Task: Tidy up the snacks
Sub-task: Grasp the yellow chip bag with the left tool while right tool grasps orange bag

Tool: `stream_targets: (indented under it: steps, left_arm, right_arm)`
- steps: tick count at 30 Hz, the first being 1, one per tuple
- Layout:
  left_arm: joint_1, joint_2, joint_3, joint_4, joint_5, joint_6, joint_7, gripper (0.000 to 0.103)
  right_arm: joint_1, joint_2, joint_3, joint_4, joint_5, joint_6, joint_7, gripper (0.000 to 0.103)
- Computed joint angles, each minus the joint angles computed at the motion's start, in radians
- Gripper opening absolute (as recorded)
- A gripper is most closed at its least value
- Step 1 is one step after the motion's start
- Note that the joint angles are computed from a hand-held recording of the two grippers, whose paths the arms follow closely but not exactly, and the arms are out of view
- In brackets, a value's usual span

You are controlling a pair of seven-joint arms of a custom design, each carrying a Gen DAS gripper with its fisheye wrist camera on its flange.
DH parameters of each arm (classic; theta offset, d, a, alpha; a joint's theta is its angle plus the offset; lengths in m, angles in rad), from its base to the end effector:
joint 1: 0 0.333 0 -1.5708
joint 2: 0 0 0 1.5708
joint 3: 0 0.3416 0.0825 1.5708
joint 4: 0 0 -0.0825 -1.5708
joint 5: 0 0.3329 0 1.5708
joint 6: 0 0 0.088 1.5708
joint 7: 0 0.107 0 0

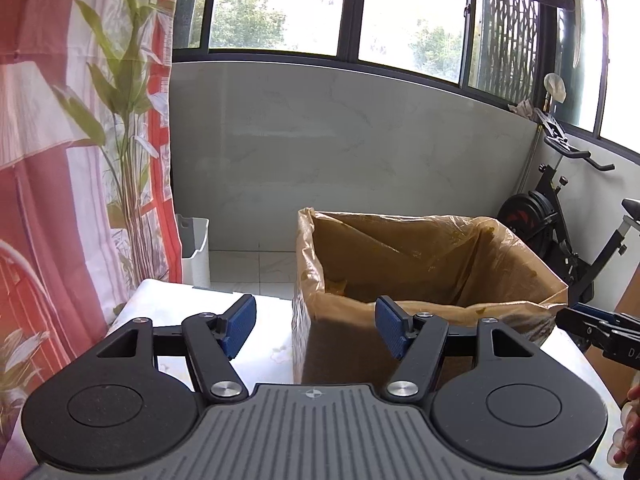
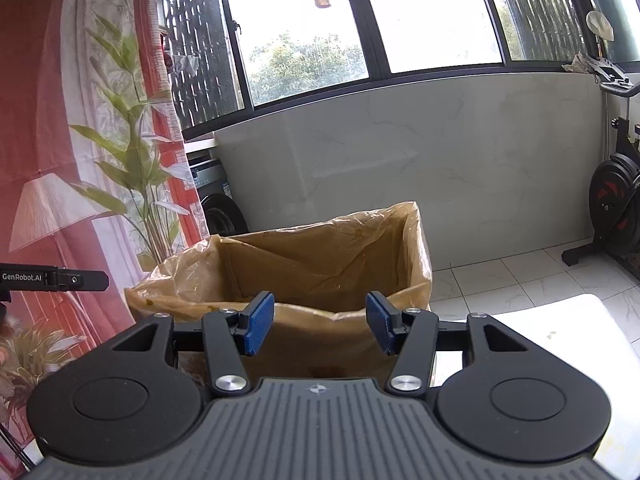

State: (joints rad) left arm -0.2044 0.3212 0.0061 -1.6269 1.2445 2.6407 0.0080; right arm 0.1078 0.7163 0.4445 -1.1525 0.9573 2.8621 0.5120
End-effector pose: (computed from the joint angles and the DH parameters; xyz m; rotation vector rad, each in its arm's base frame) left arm 0.6378 -0.1537 0.5426 -1.8136 1.1659 -0.7955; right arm 0.7199 0.2345 0.5270 -1.6504 0.9423 -0.3396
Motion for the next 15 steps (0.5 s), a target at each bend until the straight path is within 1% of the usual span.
stream_targets:
  steps: [1,2,4,9,12,14,15]
  left_arm:
    - [-0.005,-0.011,0.002,-0.022,0.013,0.001,-0.023,0.068]
    - [-0.008,-0.022,0.000,-0.044,0.023,0.005,-0.043,0.068]
    - [-0.007,-0.027,-0.012,-0.067,0.022,0.006,-0.051,0.068]
    - [-0.010,-0.029,-0.026,-0.117,0.044,0.029,-0.088,0.068]
    - [-0.010,-0.022,-0.031,-0.132,0.041,0.036,-0.103,0.068]
    - [-0.015,-0.015,-0.033,-0.139,0.039,0.031,-0.104,0.068]
    - [-0.015,-0.015,-0.033,-0.143,0.038,0.034,-0.104,0.068]
  right_arm:
    - [-0.019,-0.020,0.026,-0.044,0.027,0.014,-0.042,0.055]
    - [-0.030,-0.035,0.040,-0.081,0.049,0.022,-0.071,0.055]
    - [-0.039,-0.060,0.045,-0.142,0.081,0.021,-0.101,0.055]
    - [-0.017,-0.099,0.007,-0.248,0.103,0.002,-0.123,0.055]
    - [0.006,-0.110,-0.032,-0.281,0.076,-0.040,-0.097,0.056]
    - [0.015,-0.111,-0.046,-0.290,0.063,-0.063,-0.083,0.060]
    - [0.016,-0.110,-0.049,-0.291,0.060,-0.075,-0.082,0.064]
